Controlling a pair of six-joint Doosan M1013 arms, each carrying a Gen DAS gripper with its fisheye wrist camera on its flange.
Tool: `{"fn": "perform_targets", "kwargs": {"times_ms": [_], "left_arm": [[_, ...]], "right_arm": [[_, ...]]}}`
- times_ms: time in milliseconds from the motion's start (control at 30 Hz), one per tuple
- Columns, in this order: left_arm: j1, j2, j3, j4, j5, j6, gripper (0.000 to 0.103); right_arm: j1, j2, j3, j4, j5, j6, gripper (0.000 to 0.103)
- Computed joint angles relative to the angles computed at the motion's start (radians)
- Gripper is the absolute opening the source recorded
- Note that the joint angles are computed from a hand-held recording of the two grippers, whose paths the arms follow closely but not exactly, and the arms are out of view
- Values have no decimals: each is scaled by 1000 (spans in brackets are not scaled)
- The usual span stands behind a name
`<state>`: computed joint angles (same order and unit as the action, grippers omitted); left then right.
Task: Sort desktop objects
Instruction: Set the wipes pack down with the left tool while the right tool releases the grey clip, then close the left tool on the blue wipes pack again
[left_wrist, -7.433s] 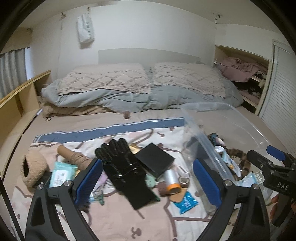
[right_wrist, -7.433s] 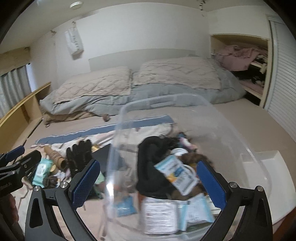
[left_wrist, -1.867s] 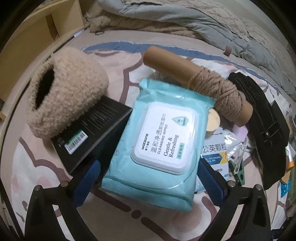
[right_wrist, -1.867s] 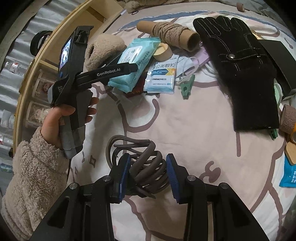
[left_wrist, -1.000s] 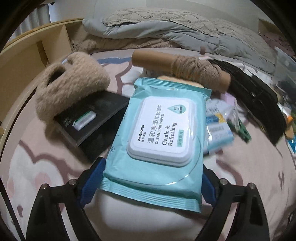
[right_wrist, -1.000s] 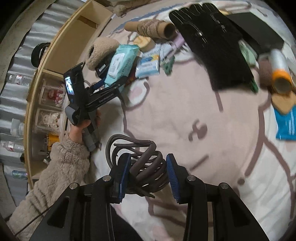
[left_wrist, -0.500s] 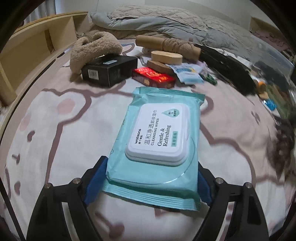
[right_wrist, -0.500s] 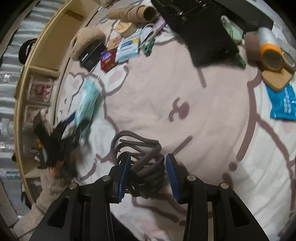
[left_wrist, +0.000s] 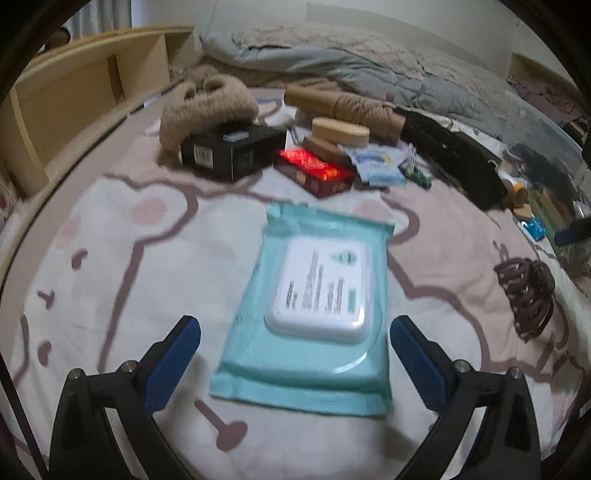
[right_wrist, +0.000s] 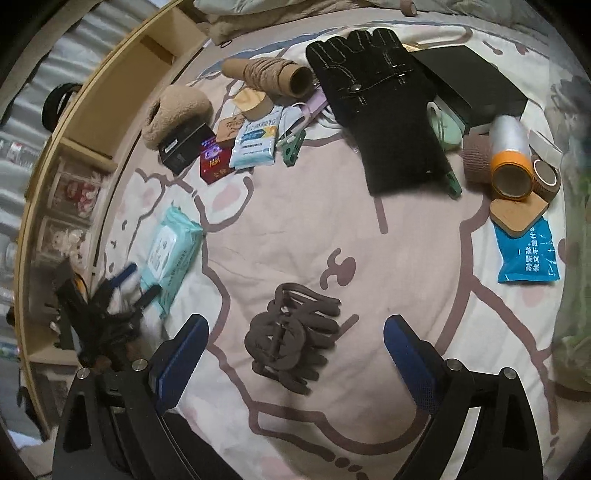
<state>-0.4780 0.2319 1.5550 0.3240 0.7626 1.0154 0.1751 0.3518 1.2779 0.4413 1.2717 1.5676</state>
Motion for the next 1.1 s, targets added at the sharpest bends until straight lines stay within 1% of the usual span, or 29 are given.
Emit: {"fn": "perform_targets", "kwargs": {"times_ms": [67,133,200,367,467,533,600,733,833,900,933,967,1067,1100], "left_arm": [[-1,8,-13,2,3,8,103],[-3,19,-28,2,13,19,103],[-7,32,-41,8,23,26,103],[-5,57,-58,-8,40,31,103],[-5,64,-57,7,48,-1,103],[2,64,-52,-13,39,-8,103],[10,62,-47,-42,25,-4,103],[12,66,-43,-54,20,10,103],[4,80,-46,-21,44,0,103],[-9,84,-44,31,52,-19,103],[-11,84,-44,40,54,-21,103],[-11,85,-43,40,55,-20,103],[-4,84,-42,14,50,-5,103],[-3,85,-43,14,53,-3,103]], "right_arm": [[12,3,-6,-41,16,-30,103],[43,5,-14,-154,40,-89,103],[68,0,-4,-245,44,-148,103],[75,2,25,-239,87,-269,103],[95,12,36,-307,110,-294,103],[102,20,39,-347,114,-295,103],[103,24,39,-380,104,-283,103],[96,25,38,-461,46,-245,103],[91,22,40,-544,-6,-172,103],[91,19,44,-601,-28,-137,103],[89,17,46,-612,-34,-139,103],[84,15,48,-597,-32,-153,103],[63,15,53,-485,7,-228,103],[62,16,56,-471,17,-245,103]]}}
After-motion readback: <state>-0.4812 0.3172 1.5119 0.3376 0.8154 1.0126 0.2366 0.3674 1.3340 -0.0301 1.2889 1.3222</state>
